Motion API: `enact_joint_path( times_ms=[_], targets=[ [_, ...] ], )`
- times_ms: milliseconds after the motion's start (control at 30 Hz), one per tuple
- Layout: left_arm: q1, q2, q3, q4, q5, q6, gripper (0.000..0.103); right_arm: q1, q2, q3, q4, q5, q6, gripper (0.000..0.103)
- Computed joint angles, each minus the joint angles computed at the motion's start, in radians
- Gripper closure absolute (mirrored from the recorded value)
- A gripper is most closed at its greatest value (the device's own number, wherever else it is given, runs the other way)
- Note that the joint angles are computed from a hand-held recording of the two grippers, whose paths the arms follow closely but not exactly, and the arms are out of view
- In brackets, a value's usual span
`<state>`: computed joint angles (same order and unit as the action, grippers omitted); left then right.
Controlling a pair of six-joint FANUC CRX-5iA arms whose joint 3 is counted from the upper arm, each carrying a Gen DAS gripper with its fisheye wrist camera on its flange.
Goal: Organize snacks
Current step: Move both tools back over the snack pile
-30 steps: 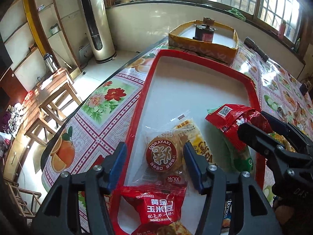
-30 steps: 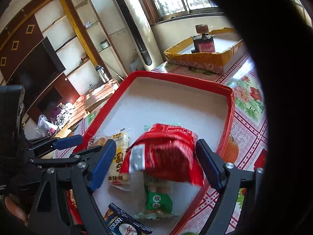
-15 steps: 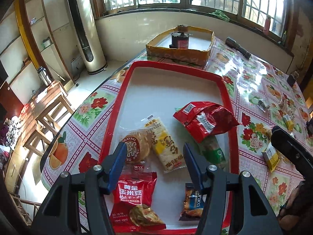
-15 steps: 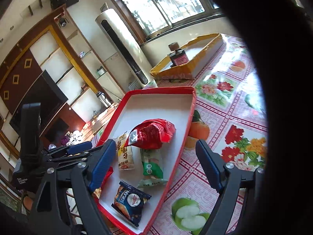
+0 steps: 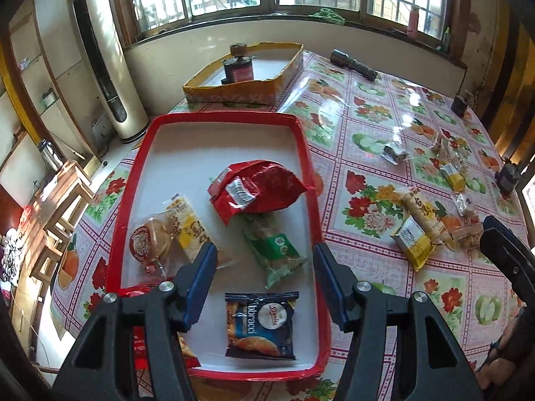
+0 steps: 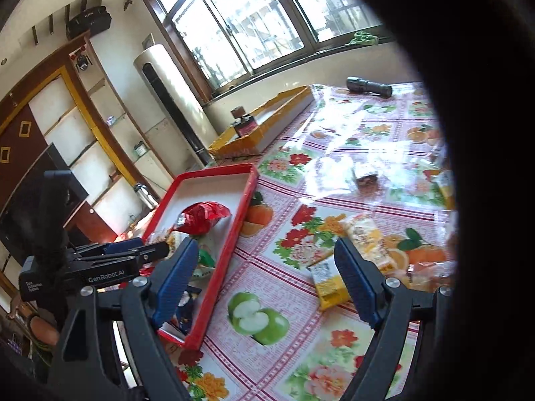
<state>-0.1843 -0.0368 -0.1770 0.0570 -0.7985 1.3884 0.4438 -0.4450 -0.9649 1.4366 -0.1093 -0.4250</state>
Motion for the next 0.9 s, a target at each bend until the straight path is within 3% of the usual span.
enact_joint_path(
  times_ms=[67, 133, 400, 667, 900],
  targets=[
    [-0.015, 0.004, -0.004, 0.024, -0.001, -0.023, 0.043, 0.099, -0.04, -0.006, -0.208, -0.125, 0.153, 0.019],
    [-0.033, 0.012, -0.005, 0.046, -0.007, -0.048, 0.043, 0.148, -0.07, -0.009, -0.303, -0.221, 0.214, 0.019],
    [-0.088, 0.059, -0.008, 0.156, -0.029, -0.156, 0.043, 0.249, -0.168, -0.038, -0.465, -0.479, 0.277, 0.019],
    [-0.122, 0.116, 0.024, 0.188, -0.078, -0.154, 0.043, 0.258, -0.212, -0.061, -0.527, -0.548, 0.306, 0.019],
    [-0.144, 0.169, 0.085, 0.173, -0.093, -0.111, 0.043, 0.238, -0.212, -0.066, -0.538, -0.543, 0.318, 0.019]
  ],
)
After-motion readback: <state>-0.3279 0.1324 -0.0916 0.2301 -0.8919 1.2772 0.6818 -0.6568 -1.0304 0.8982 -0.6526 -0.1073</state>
